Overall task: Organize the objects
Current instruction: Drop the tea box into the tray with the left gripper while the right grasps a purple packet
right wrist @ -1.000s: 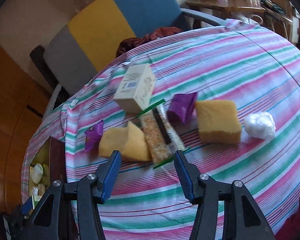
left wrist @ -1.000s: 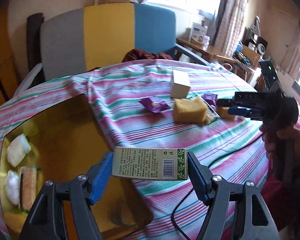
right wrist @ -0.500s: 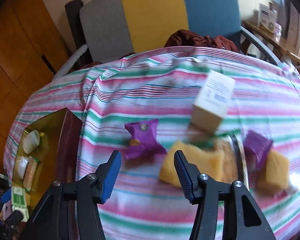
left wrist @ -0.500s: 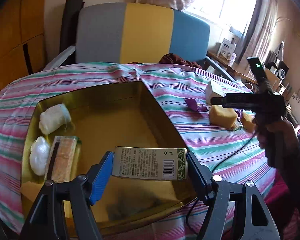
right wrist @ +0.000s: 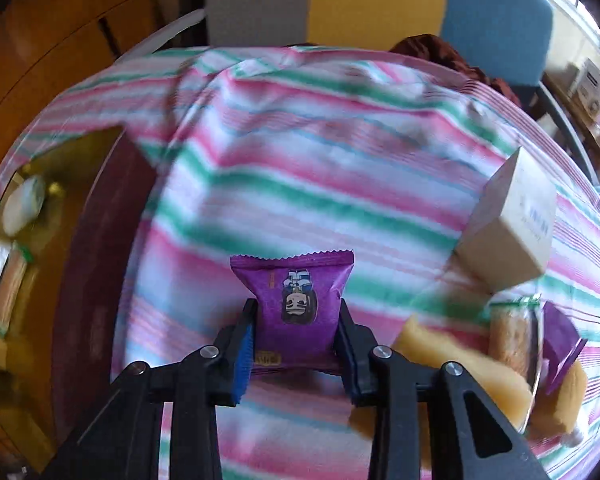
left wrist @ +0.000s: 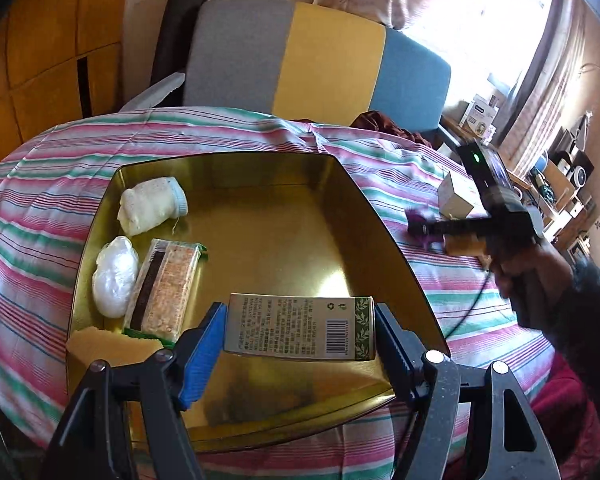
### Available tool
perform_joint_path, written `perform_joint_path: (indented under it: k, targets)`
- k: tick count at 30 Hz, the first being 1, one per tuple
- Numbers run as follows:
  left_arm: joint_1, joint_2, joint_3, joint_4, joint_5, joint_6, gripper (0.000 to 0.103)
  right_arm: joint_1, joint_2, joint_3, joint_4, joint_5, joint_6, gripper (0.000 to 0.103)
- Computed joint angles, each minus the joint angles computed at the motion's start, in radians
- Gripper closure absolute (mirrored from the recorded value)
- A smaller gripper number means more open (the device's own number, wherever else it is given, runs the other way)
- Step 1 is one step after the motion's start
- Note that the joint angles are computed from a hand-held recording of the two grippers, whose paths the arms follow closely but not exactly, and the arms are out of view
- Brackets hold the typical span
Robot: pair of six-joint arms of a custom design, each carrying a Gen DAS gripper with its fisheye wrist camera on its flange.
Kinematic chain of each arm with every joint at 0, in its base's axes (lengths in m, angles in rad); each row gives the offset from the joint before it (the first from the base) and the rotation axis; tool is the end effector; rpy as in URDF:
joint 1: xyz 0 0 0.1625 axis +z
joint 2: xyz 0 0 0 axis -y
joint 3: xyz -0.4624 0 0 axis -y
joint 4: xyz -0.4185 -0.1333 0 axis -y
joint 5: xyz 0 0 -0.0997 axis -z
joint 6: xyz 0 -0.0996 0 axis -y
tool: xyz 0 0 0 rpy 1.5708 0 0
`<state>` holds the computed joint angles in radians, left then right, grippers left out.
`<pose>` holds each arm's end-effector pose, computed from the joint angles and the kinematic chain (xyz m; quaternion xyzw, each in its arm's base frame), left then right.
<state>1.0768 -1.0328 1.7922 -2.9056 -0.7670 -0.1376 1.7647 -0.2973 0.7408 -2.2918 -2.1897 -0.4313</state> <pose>-0.1333 -0.6798 0.2677 0.0472 0.8882 -0.3647 0.2754 0.2549 -0.9061 0.0677 0.2500 -0.9106 0.0951 0.3151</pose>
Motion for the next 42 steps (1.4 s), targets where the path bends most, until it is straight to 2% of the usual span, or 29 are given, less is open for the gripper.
perform_joint_path:
  k: [7, 12, 17, 22, 24, 31, 36, 42]
  targets:
    - [-0.017, -0.005, 0.014, -0.044, 0.065, 0.012, 0.030, -0.003, -0.185, 0.346, -0.111, 0.080, 0.003, 0.068]
    - [-0.033, -0.002, 0.018, -0.059, 0.162, 0.025, 0.030, -0.020, -0.245, 0.463, -0.218, 0.126, -0.013, 0.068]
    - [-0.046, 0.003, 0.026, -0.069, 0.234, 0.037, 0.030, -0.024, -0.254, 0.478, -0.235, 0.131, -0.032, 0.068]
    - [-0.045, 0.003, 0.029, -0.041, 0.259, 0.008, 0.030, -0.018, -0.260, 0.490, -0.243, 0.111, -0.051, 0.068]
    - [-0.044, 0.002, 0.029, -0.017, 0.260, -0.011, 0.030, -0.009, -0.224, 0.444, -0.238, 0.103, -0.052, 0.068]
    - [-0.041, 0.008, 0.026, 0.025, 0.264, -0.043, 0.030, -0.007, -0.213, 0.429, -0.231, 0.098, -0.050, 0.068]
    - [-0.041, 0.014, 0.020, 0.015, 0.270, -0.026, 0.030, -0.008, -0.214, 0.430, -0.231, 0.101, -0.047, 0.068]
    - [-0.021, -0.006, -0.001, -0.011, 0.206, -0.026, 0.030, -0.008, -0.213, 0.431, -0.232, 0.102, -0.047, 0.068]
